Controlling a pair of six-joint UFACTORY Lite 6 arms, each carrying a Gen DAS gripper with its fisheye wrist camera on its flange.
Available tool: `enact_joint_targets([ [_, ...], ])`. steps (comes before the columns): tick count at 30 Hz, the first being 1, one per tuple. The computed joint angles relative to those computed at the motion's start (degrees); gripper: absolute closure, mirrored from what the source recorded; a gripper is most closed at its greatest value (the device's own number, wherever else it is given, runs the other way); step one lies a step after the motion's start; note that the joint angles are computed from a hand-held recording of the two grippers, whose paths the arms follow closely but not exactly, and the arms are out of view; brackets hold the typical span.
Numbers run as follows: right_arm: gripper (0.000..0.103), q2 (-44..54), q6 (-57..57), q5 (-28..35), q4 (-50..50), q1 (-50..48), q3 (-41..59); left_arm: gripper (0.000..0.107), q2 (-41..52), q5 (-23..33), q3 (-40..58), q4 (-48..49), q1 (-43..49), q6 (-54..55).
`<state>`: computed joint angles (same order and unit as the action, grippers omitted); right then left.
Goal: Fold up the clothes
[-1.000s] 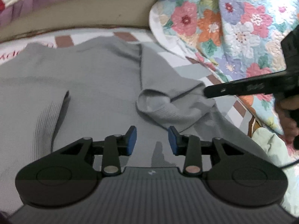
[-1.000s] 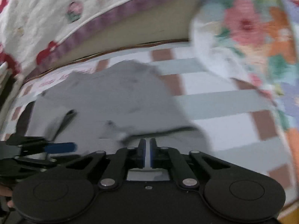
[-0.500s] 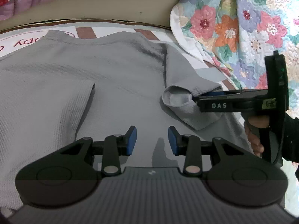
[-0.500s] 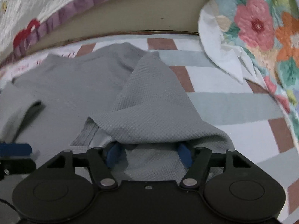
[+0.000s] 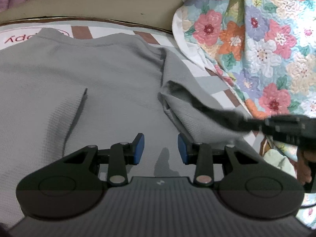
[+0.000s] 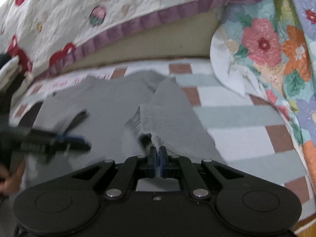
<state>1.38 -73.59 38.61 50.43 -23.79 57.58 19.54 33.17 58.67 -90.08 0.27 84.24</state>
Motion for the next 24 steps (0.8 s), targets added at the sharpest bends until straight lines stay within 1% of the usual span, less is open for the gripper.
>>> enact_joint_targets([
  [2,0.098,0.06,0.74,4.1,-5.2,-1.78,0.24,0.069,-0.02,-0.1,-0.18,-0.55,-0.25,0.38],
  [3,0.098,-0.08,1.64,5.02,-8.38,-1.96,0.09,0.069,-0.02,-0.17,-0.25,-0.72,-0.29,0.41],
  [5,0.097,-0.77,1.43,2.52,-12.69,-1.67,-1.55,0.069,-0.08,-0.17,-0.48,-1.15,-0.29,0.61],
  [6,0.097,-0.3,1.43,2.48,-14.08,-2.01,-1.54,0.069,-0.19,-0.04,-0.65,-1.43,-0.23,0.85],
  [7,0.097,0.45,1.21,3.35,-14.24,-2.82,-1.03,0.068,-0.29,0.16,-0.91,-1.85,-0.23,1.33],
  [10,0.096,7.15,3.68,11.35,-17.25,-4.99,6.07,0.066,-0.06,1.54,-1.57,-3.66,-0.9,3.61],
  [11,0.096,8.88,3.22,13.01,-17.34,-5.7,7.98,0.066,0.25,2.09,-1.65,-3.91,-1.36,4.44],
  [12,0.093,9.78,1.72,13.7,-16.45,-6.52,9.07,0.065,0.61,2.17,-1.58,-3.95,-2.21,5.39],
  [14,0.093,11.67,-1.11,15.17,-14.75,-8.1,11.36,0.064,1.42,0.19,-1.03,-4.27,-4.67,7.11],
  [15,0.09,12.08,-2.09,14.83,-13.78,-9.03,11.81,0.064,2.08,-1.08,-0.35,-4.59,-5.97,7.65],
  [16,0.084,12.22,-2.89,13.88,-12.67,-10.02,11.86,0.063,2.87,-1.55,0.58,-4.9,-6.59,7.2],
  [19,0.083,11.56,-3.16,6.7,-14.93,-10.18,10.36,0.055,5.45,-2.32,3.69,-6.49,-7.74,5.37],
  [21,0.08,11.47,-3.19,2.46,-16.22,-9.89,8.92,0.054,7.43,-3.36,5.62,-9.47,-8.76,5.98],
  [22,0.079,11.27,-4.55,0.01,-15.27,-9.94,7.5,0.058,8.42,-3.87,6.66,-10.78,-9.25,6.1],
  [23,0.079,10.69,-7.81,-3.47,-11.92,-10.1,5.21,0.067,9.49,-6.33,7.71,-12.17,-10.61,7.87],
  [24,0.079,10.85,-11.74,-6.47,-7.45,-10.22,3.63,0.076,9.83,-10.14,8.4,-14.66,-12.67,12.03],
])
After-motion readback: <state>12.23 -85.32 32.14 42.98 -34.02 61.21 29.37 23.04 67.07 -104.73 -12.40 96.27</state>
